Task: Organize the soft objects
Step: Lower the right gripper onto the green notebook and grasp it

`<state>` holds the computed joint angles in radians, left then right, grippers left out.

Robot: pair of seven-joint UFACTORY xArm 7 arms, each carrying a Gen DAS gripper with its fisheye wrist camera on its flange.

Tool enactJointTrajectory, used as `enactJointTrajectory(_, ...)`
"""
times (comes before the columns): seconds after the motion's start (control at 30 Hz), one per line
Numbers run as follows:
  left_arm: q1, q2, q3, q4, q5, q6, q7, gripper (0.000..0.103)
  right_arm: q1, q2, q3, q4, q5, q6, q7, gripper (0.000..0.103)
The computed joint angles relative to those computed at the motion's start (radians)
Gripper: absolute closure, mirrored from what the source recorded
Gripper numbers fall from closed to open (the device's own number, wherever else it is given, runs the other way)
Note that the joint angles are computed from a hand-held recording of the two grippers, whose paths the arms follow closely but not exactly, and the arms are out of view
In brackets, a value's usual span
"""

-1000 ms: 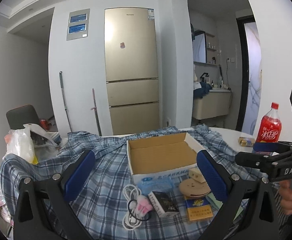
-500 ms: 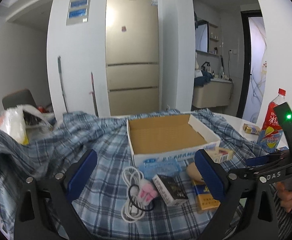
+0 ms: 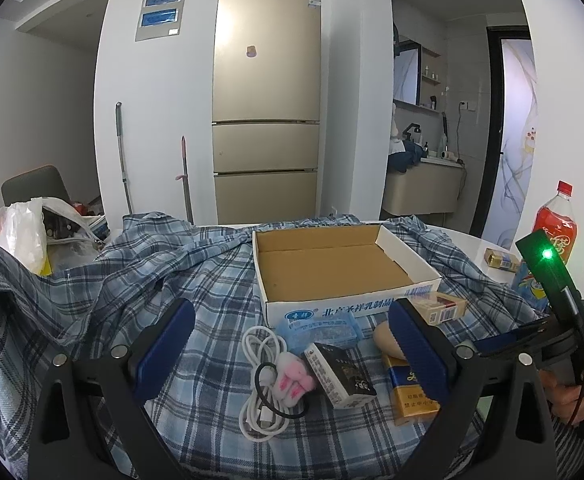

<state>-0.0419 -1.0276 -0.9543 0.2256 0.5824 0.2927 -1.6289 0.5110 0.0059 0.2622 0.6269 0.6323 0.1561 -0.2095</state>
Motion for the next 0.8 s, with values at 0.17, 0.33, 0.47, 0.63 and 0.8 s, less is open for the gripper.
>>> enactJointTrajectory(0.17,-0.007,-0.007,0.000,0.000,-0.001,0.009,-0.007,0.004,-0.002,-0.012,-0.005,-0.005,-0.075,0.005,0.067,0.035)
enactJointTrajectory(0.33,-0.027,-0.030,0.007,-0.012,-0.005,0.024,-0.022,0.004,0.039,-0.068,-0.016,-0.024,-0.051,0.002,0.031,0.035)
enactJointTrajectory(0.47,-0.038,-0.039,0.010,-0.014,0.000,0.035,-0.030,0.004,0.069,-0.092,-0.004,-0.017,-0.110,0.005,0.077,0.035)
enactJointTrajectory(0.63,-0.039,-0.051,-0.003,-0.012,0.007,0.054,-0.048,0.004,0.077,-0.040,0.018,0.021,-0.273,0.023,0.224,0.035)
enactJointTrajectory(0.8,-0.051,-0.063,0.006,-0.022,0.015,0.051,-0.063,0.004,0.073,-0.014,0.024,0.022,-0.373,0.006,0.331,0.034)
